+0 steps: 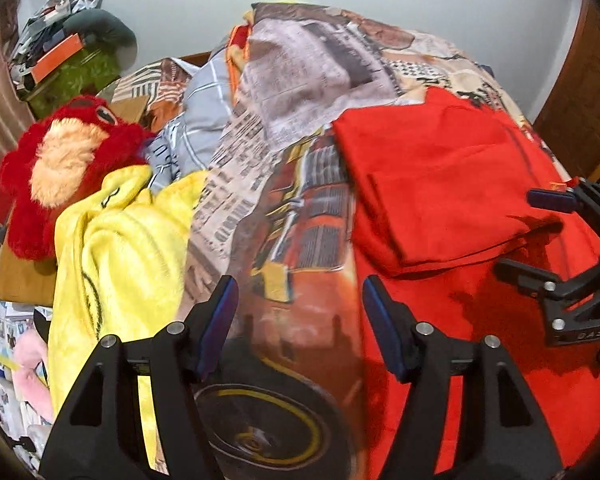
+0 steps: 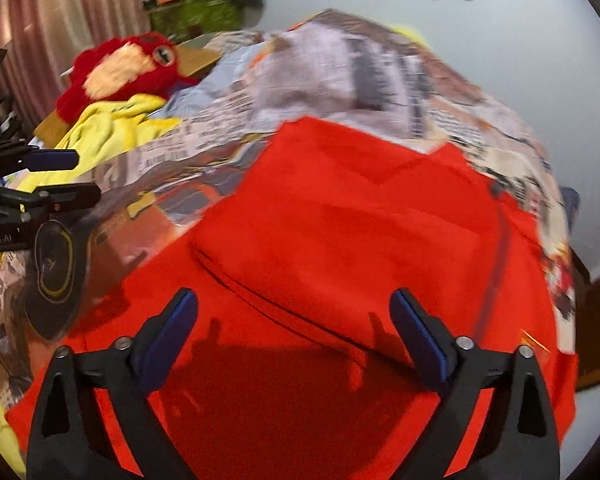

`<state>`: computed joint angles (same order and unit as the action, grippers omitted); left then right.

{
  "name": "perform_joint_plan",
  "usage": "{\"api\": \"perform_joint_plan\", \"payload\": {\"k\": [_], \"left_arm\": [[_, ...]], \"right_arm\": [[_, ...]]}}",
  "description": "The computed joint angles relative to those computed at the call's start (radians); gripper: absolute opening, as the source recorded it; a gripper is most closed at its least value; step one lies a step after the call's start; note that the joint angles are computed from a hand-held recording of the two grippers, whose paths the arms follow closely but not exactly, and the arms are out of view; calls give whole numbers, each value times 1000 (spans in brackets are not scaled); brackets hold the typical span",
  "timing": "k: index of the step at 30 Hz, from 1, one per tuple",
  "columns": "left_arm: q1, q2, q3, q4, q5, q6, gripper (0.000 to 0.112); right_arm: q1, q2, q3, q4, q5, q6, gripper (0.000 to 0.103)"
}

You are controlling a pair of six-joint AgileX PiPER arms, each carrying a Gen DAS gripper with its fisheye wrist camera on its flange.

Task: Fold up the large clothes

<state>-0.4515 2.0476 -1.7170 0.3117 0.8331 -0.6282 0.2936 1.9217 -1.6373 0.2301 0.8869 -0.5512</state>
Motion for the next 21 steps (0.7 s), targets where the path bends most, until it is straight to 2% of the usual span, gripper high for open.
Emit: {"api": "perform_joint_plan", "payload": {"k": [3,9,12,14,17,21], "left_arm": [[16,-2,49,-12,-46,17,64],[11,38,56,6,-68,23,63],[13,53,56,-3,-72,37,64],[14,61,51,-12,-72,47,64],[15,82,28,-52,-72,76,64],[6,146,-71,-138,-24,156,64]], "right_arm": [[42,61,-49,-15,27,5,75],[80,186,-181,-9,133,10,51],[85,234,-239,-6,173,16,35],[75,266,-287,23,217,19,17],[39,279,-311,97,240,8,8],[-1,220,-247,155,173,2,6]]}}
